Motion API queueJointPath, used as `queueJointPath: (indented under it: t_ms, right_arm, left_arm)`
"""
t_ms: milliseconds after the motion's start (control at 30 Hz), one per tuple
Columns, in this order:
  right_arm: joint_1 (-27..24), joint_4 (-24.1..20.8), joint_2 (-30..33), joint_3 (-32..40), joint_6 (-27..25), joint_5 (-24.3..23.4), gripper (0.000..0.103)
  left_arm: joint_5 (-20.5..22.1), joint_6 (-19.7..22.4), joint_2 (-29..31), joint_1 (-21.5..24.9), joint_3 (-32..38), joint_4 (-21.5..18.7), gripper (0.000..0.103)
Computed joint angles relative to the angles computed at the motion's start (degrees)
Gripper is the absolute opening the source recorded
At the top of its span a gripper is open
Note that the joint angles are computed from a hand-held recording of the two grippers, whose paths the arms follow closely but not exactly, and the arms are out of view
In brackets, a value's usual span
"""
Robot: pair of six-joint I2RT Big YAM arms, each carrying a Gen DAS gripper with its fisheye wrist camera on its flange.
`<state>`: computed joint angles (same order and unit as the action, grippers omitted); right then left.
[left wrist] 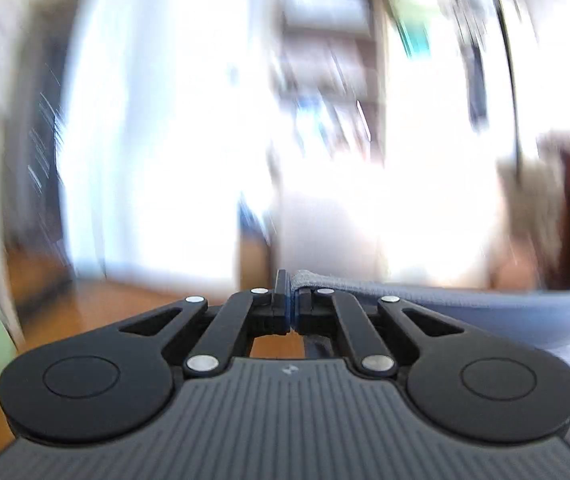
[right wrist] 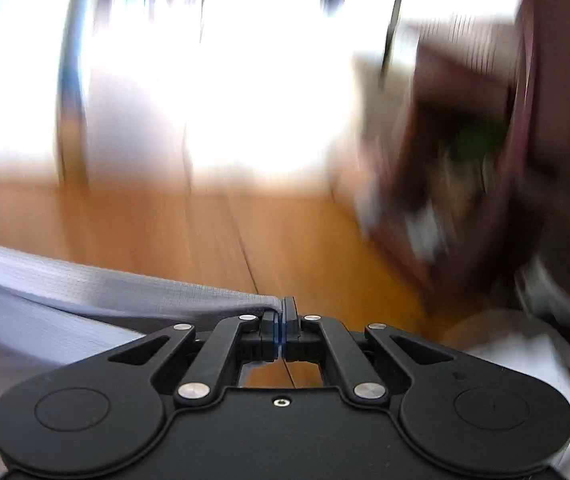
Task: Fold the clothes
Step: 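Lift the grey shirt hem with both grippers and shake it out, then lay the grey shirt flat on the rug and open both grippers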
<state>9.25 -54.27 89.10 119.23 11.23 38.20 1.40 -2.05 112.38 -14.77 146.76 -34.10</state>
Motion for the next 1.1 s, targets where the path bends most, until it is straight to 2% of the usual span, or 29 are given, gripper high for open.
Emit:
queueJointPath:
  t_ms: [33,67,133,167,200,267,367,467,567,633,733,900,967,1100]
  right_arm:
    - [1.6,4.5,0.7,3.9,-1.8,1.9,0.000]
    - [3.3,10.2,0.2,4.9,-4.3,3.2,0.000]
    - [6.3,23.1,-3.6,-0.1,-10.0,3.8,0.000]
    - [7.4,27.2,-5.5,-2.9,-11.5,3.3,0.000]
    - [8.3,28.5,-7.4,-5.7,-11.1,2.9,0.000]
    - [8.9,25.3,-10.9,-13.3,-6.7,2.3,0.000]
    - [9.5,19.5,-14.6,-23.4,0.1,0.5,0.000]
    - [9.1,13.3,-16.7,-33.8,8.4,-0.8,0.000]
    - [7.8,7.6,-16.0,-43.4,17.3,-2.8,0.000]
    - [6.9,5.6,-14.5,-48.5,21.9,-5.0,0.000]
    - [6.6,4.3,-14.0,-51.4,22.6,-6.8,0.000]
    - [5.7,9.8,-20.4,-56.2,22.7,-9.4,0.000]
    - [6.3,11.5,-22.4,-57.7,22.2,-9.2,0.000]
    - [7.1,8.8,-22.1,-59.5,19.1,-8.3,0.003]
  left_arm:
    - [-0.4,-1.0,-2.1,0.7,-0.5,3.4,0.002]
    - [-0.6,-1.9,-5.5,1.3,-3.9,6.0,0.002]
    - [0.1,-3.2,-14.5,2.9,-16.7,12.6,0.002]
    - [1.5,-3.5,-19.0,3.9,-23.5,14.3,0.002]
    - [3.7,-4.3,-22.8,5.0,-29.4,14.2,0.002]
    - [9.0,-5.5,-28.7,7.2,-39.1,11.6,0.002]
    - [9.8,0.3,-32.3,7.4,-50.2,4.0,0.002]
    - [10.8,4.1,-30.2,6.7,-56.0,-5.1,0.002]
    - [9.4,7.3,-28.0,5.0,-61.0,-8.6,0.002]
    - [8.2,8.7,-26.5,3.8,-63.5,-10.1,0.002]
    - [8.0,8.6,-24.9,3.1,-63.4,-11.9,0.002]
    - [4.1,15.7,-26.6,1.9,-61.7,-13.9,0.002]
    - [5.8,16.2,-26.8,1.9,-60.2,-17.4,0.002]
    - [11.3,16.6,-25.8,3.0,-59.4,-25.6,0.002]
